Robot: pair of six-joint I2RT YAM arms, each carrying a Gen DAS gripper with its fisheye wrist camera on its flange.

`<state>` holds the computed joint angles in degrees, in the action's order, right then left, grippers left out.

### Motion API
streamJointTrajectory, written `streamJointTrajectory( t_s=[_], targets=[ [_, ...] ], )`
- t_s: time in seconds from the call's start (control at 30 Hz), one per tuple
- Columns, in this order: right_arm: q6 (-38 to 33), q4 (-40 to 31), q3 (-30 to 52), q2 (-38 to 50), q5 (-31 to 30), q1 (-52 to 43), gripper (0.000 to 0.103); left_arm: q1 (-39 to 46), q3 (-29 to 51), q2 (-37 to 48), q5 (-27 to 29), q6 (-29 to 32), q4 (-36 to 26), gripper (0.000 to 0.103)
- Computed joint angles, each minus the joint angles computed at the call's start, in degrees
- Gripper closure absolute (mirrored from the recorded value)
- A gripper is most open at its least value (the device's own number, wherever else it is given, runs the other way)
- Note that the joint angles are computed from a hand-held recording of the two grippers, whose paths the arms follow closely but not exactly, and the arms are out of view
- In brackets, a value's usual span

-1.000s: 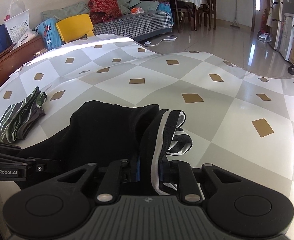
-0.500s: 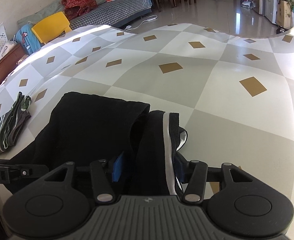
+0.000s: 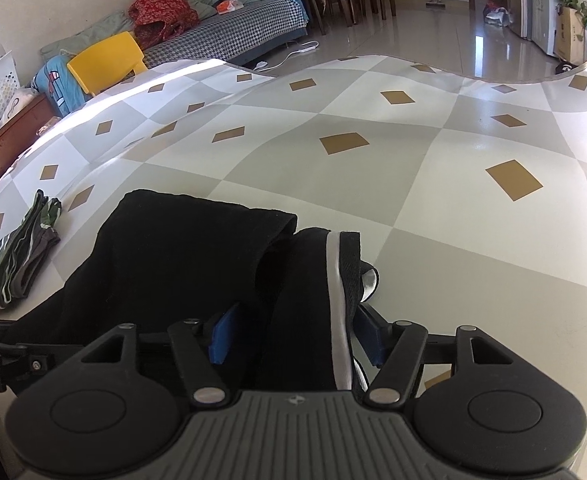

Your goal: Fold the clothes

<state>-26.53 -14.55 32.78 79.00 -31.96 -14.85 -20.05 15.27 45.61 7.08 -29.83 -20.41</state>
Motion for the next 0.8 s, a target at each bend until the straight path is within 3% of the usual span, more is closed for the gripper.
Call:
streamJointTrajectory(
  t_s=[0.13, 0.2, 0.27, 0.33, 0.4, 0.5, 0.8],
  targets=[
    [0.32, 2.92, -1.61, -0.69, 1.23, 1.59, 0.037, -5.22, 0.74, 1.39, -5.19, -1.0, 0.24, 0.036],
    [0.33, 4.22, -2.38, -1.17, 2.11, 2.61, 0.043, -7.48, 1.1, 2.39, -7.71, -1.61, 0.64, 0.038],
    [-0.01, 4.33, -2.47, -1.17, 1.73, 3.03, 0.054, -10.09, 1.53, 3.54, -11.09, -1.96, 0.87, 0.05],
    [0.31, 3.92, -2.46, -1.33, 1.28, 3.65, 0.066, -11.94, 2.12, 4.75, -13.74, -1.9, 0.71, 0.076],
    [0.48, 4.0, -2.92, -2.38, 1.97, 4.68, 0.076, -12.7, 2.45, 5.26, -15.15, -2.33, 0.49, 0.086],
    [0.74, 3.71, -3.21, -5.06, 2.41, 5.39, 0.082, -13.54, 2.84, 4.57, -17.01, -2.72, -0.45, 0.091],
    [0.71, 1.69, -4.15, -15.31, 3.18, 6.9, 0.083, -23.01, 5.96, 1.07, -30.65, -5.24, -6.59, 0.091]
  ],
)
